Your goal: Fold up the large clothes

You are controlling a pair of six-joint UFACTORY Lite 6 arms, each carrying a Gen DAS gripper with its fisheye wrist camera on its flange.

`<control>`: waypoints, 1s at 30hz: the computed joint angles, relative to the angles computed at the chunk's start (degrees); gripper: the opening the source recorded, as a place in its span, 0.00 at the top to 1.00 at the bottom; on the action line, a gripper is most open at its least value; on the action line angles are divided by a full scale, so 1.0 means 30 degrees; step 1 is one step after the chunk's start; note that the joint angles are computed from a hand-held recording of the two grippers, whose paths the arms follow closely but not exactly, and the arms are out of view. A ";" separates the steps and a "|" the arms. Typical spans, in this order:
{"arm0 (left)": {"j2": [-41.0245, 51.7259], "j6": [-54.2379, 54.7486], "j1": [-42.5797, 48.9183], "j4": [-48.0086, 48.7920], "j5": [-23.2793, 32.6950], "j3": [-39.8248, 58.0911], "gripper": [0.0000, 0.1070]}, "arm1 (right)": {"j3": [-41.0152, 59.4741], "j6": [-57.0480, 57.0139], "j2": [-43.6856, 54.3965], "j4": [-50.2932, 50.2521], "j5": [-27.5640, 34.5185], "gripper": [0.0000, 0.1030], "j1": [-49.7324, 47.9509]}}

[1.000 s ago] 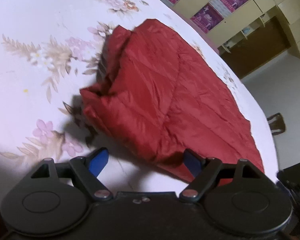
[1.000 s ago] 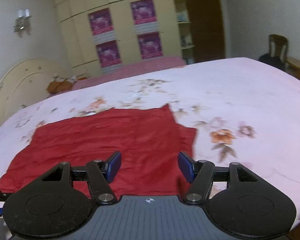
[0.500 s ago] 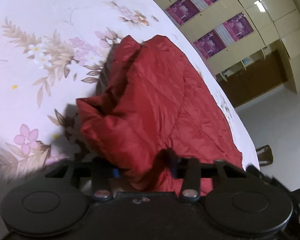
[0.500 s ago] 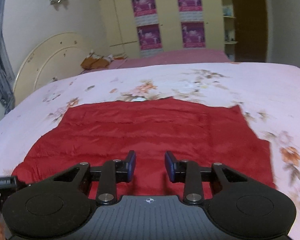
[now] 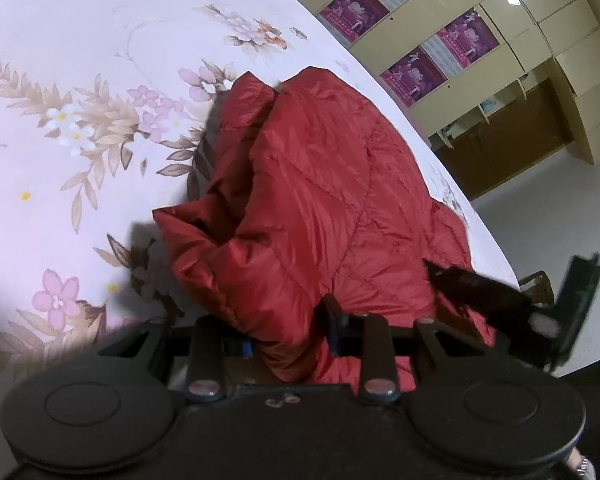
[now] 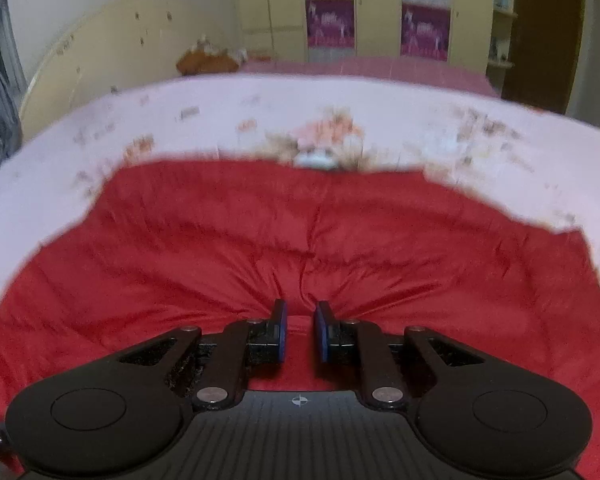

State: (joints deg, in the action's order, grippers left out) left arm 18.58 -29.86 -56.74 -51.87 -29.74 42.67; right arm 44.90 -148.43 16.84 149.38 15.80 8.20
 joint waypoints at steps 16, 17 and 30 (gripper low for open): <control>-0.0010 0.0642 0.0242 0.0651 0.0128 0.0011 0.71 | -0.7593 0.2764 -0.8689 -0.3897 -0.0326 0.84 -0.0609; -0.0026 0.0851 0.0224 0.0573 0.0084 0.0028 0.71 | -0.7505 0.1234 -0.8132 -0.2157 -0.0222 0.84 -0.0334; -0.0669 0.9684 -0.0832 -0.6084 -0.0241 0.2068 0.78 | -0.7352 -0.2870 -0.6395 0.2004 0.0669 0.85 0.0294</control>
State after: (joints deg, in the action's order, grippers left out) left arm 16.58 -0.81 -59.24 -70.12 -30.47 48.87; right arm 22.84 -157.04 -2.34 155.39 17.81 9.09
